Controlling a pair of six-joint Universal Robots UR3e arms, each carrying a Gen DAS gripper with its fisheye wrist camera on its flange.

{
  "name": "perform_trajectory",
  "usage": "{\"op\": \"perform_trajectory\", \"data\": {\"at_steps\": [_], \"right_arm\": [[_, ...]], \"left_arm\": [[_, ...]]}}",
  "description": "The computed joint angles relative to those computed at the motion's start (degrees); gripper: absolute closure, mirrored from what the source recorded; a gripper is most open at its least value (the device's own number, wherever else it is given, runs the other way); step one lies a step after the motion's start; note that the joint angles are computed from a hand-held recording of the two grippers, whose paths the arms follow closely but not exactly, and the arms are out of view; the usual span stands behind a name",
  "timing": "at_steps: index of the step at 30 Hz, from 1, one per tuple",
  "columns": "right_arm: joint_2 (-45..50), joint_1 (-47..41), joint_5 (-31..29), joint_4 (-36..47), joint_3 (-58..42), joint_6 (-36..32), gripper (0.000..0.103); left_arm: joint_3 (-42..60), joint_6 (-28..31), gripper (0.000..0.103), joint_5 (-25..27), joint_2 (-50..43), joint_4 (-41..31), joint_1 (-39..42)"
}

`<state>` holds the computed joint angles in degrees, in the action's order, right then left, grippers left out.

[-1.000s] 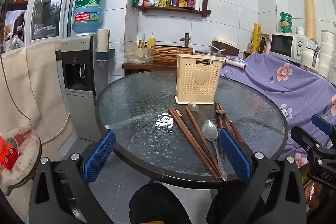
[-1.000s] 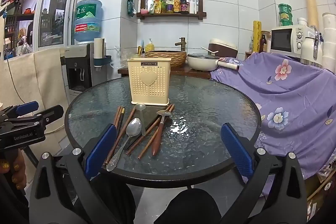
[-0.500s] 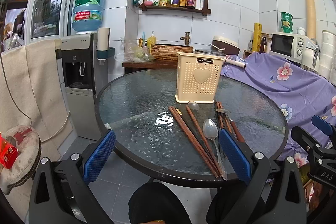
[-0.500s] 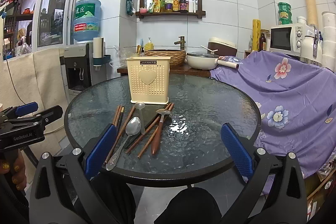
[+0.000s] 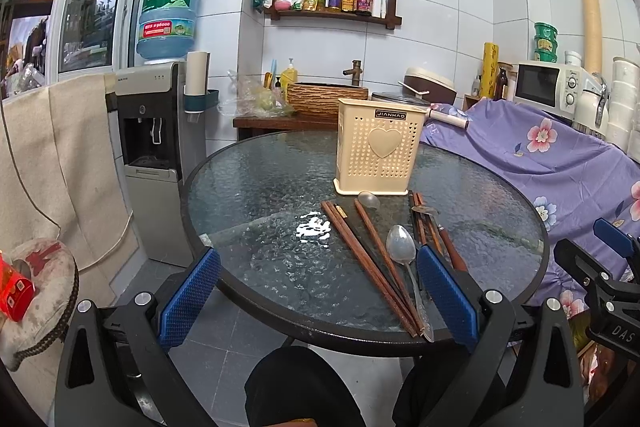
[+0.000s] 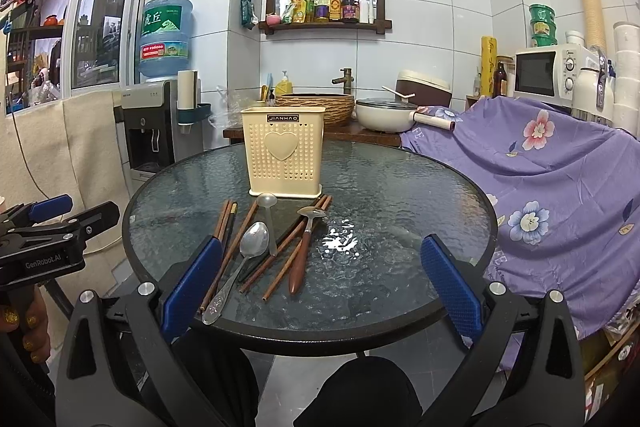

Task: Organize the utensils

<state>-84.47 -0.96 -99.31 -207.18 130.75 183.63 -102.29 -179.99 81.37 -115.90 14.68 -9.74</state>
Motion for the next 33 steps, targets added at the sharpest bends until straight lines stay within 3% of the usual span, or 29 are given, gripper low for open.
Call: {"op": "perform_trajectory", "data": {"at_steps": [33], "right_arm": [[-0.2,0.7,-0.4,1.1,-0.8,0.2,0.005]], "left_arm": [[0.0,0.3,0.006,-0.3,0.3,-0.5,0.3]]}}
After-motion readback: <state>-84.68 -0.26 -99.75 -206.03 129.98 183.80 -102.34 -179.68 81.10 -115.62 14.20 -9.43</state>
